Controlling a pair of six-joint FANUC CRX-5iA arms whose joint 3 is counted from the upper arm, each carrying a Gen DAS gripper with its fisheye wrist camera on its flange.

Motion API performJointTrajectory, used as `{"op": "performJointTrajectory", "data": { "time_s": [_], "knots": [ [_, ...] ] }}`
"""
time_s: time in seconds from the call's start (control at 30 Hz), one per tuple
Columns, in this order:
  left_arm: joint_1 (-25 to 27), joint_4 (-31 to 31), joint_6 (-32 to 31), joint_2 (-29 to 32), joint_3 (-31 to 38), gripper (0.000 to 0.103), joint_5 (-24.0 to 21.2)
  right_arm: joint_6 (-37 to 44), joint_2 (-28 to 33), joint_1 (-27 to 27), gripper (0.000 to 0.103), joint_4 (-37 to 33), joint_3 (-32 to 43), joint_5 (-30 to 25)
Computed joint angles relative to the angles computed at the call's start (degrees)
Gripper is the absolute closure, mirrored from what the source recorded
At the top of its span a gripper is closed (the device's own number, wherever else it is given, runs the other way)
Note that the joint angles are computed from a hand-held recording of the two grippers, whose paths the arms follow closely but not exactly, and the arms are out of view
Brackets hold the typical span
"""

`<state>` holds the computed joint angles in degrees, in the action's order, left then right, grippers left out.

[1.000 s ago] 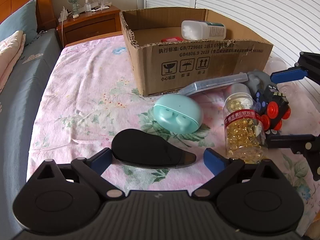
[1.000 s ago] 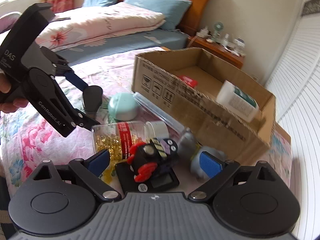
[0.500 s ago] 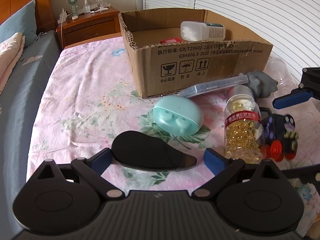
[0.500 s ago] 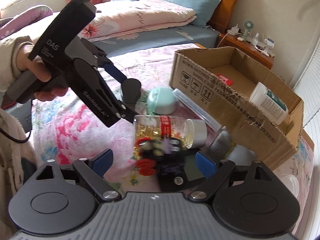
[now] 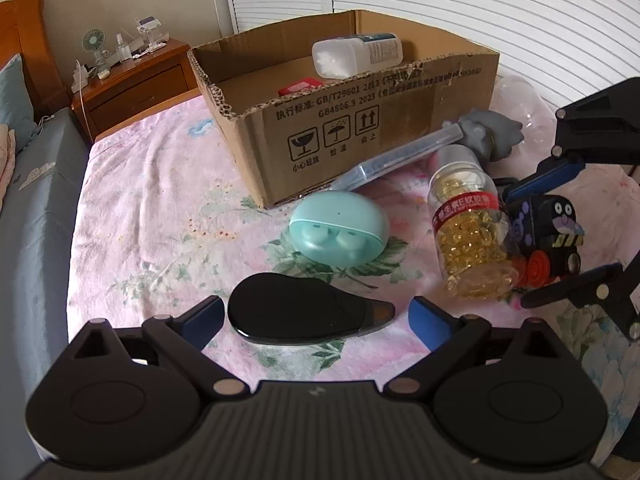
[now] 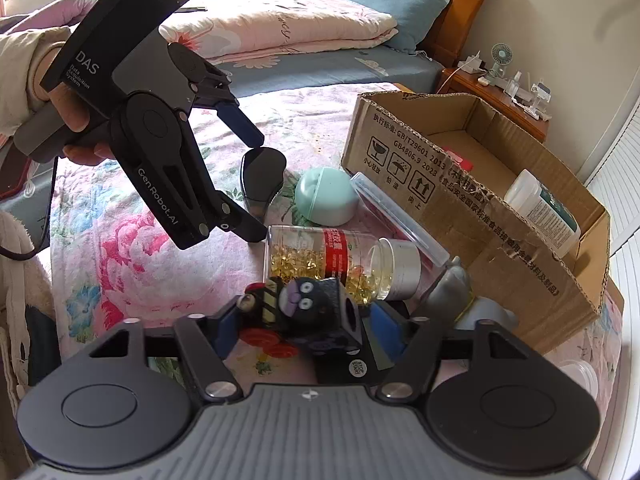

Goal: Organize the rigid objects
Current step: 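Lift the black comb with the left gripper while the right gripper grasps the black toy figure, then carry the comb into the box with the left gripper while the right gripper drops the black figure in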

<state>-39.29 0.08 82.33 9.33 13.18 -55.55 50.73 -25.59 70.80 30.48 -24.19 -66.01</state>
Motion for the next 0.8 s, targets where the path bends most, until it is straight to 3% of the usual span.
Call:
{"op": "performJointTrajectory", "data": {
  "time_s": [0.17,0.4,0.6,0.67,0.8],
  "knots": [
    [0.6,2.0,-3.6,-0.6,-1.7,0.005,2.3,-1.1,0.9,-0.5,0.047,-1.6,1.3,-1.8],
    [2.9,8.0,-8.3,-0.9,-4.9,0.003,5.4,-3.8,0.3,-0.4,0.047,-2.2,1.3,-2.0],
    [4.4,12.8,-11.1,-0.7,-5.8,0.008,4.5,-4.6,0.5,-0.3,0.047,-2.4,1.5,-2.1],
    [4.4,12.5,-10.5,-0.7,-5.2,0.013,3.7,-5.1,0.7,-0.5,0.047,-2.7,1.9,-2.4],
    [4.1,10.5,-8.0,-0.1,-3.2,0.014,1.0,-6.1,0.4,-0.7,0.047,-3.2,2.2,-2.1]
  ]
}}
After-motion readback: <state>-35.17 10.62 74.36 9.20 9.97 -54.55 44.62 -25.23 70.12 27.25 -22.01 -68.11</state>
